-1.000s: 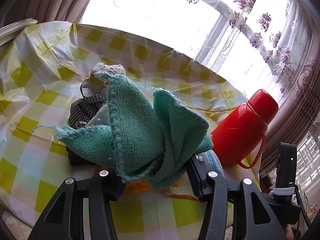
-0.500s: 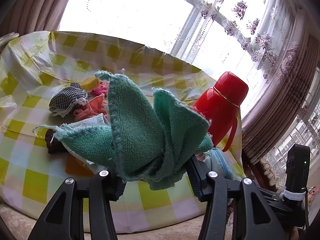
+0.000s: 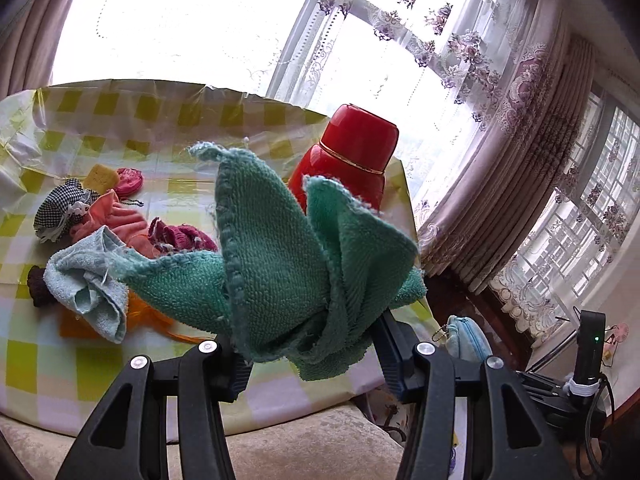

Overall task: Organize soft objects
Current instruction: 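Carry the green towel into the white box with the left tool while the right tool drops the pouch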

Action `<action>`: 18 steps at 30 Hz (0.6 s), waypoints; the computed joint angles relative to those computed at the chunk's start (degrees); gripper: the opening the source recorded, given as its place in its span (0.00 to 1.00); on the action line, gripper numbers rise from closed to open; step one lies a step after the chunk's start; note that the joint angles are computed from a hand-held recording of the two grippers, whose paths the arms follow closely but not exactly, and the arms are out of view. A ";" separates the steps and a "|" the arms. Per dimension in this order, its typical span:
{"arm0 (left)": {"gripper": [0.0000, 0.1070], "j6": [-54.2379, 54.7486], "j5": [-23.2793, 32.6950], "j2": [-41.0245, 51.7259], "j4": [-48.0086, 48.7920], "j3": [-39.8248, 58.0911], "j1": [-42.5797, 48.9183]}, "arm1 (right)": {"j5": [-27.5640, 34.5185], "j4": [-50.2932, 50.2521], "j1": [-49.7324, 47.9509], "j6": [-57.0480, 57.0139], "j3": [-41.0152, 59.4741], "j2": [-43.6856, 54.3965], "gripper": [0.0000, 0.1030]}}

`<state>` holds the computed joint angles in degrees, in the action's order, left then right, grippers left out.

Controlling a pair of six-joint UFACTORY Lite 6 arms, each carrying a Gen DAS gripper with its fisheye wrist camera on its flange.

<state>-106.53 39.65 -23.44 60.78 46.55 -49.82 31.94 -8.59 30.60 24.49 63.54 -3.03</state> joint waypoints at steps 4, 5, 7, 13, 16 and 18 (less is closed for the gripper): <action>0.50 -0.71 -0.57 4.98 0.96 4.12 -2.51 | 1.07 -0.46 -7.44 -3.10 -5.68 -5.26 0.37; 0.50 -0.84 -0.50 6.12 1.13 5.08 -3.23 | 1.21 -0.41 -9.37 -4.01 -6.96 -6.30 0.37; 0.50 -0.57 -0.67 8.47 1.18 7.19 -4.20 | 1.28 -0.13 -13.10 -6.11 -9.17 -7.92 0.37; 0.50 0.11 -1.58 14.77 1.13 12.71 -6.66 | 0.96 1.31 -23.16 -13.08 -12.93 -8.97 0.41; 0.50 1.48 -2.12 18.14 0.63 16.01 -7.43 | 1.71 -0.52 -26.11 -13.50 -14.42 -8.05 0.46; 0.50 2.83 -2.89 20.28 -0.20 18.24 -7.48 | 1.71 1.52 -29.26 -16.42 -15.51 -8.24 0.51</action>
<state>-103.70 36.76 -3.15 60.58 64.79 -57.31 33.65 -7.07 1.34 8.07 48.03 -11.27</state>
